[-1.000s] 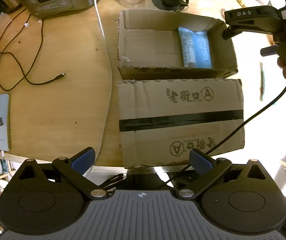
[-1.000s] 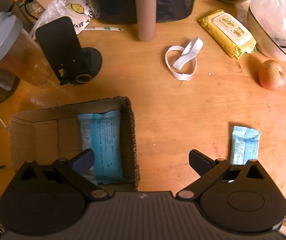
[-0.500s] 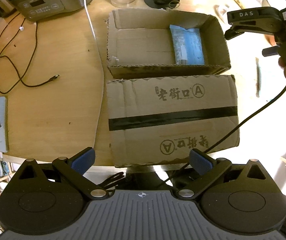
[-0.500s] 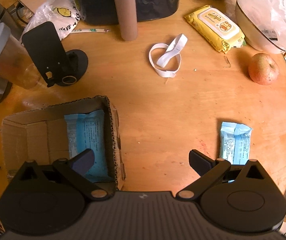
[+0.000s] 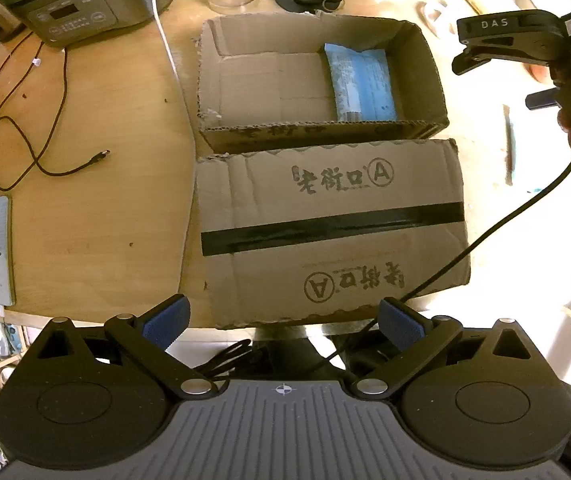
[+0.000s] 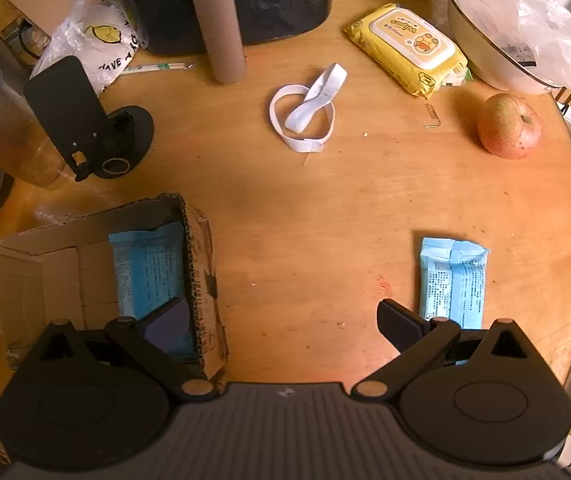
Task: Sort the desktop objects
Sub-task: 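Move the right tool toward the smaller blue packet on the table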
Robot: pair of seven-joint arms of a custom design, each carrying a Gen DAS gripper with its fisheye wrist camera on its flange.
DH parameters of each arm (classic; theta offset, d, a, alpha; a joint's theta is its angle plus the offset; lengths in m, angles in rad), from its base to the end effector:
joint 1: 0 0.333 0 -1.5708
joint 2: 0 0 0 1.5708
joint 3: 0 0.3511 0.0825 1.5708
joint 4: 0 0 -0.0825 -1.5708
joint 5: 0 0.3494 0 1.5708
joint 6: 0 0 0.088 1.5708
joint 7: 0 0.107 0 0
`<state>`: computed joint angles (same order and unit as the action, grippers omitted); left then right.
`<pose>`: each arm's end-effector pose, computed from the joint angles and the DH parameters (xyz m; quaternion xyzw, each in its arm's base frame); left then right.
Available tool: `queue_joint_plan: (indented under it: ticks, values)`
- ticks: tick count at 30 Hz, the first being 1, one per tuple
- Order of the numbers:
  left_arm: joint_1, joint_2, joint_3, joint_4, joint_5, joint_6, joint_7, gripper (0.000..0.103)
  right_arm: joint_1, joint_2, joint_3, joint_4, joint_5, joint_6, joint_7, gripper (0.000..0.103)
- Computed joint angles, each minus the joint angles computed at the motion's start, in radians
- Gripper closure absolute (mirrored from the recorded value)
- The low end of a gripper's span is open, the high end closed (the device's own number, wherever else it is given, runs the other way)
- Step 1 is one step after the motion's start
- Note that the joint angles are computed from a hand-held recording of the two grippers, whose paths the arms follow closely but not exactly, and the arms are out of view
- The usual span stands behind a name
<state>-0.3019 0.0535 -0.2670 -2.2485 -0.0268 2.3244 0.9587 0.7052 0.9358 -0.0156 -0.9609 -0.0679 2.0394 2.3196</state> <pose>0.4272 -0.2723 0.4032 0.7285 -0.6848 0.0151 0.0143 0.6096 0.5046 0.3480 -0.6957 0.7138 -0.0420 0.0687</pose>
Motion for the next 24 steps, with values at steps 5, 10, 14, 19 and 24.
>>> queue_joint_plan:
  ticks: [5,10,14,19,24]
  values:
    - [-0.004,0.004,-0.003,0.007,0.005,-0.006,-0.002,0.000,-0.005,-0.026,-0.001,-0.054,0.001,0.028,0.005,0.000]
    - [-0.008,0.007,-0.005,0.012,0.009,-0.011,-0.008,0.000,-0.011,-0.054,-0.001,-0.112,0.000,0.056,0.010,0.000]
    - [-0.011,0.012,-0.007,0.019,0.013,-0.015,-0.013,0.000,-0.018,-0.075,-0.001,-0.153,-0.002,0.073,0.015,0.000]
    - [-0.015,0.020,-0.009,0.030,0.017,-0.020,-0.019,0.000,-0.026,-0.095,-0.001,-0.193,-0.005,0.089,0.018,0.000]
    - [-0.019,0.030,-0.012,0.042,0.023,-0.026,-0.027,0.000,-0.036,-0.111,0.000,-0.229,-0.007,0.105,0.015,0.000]
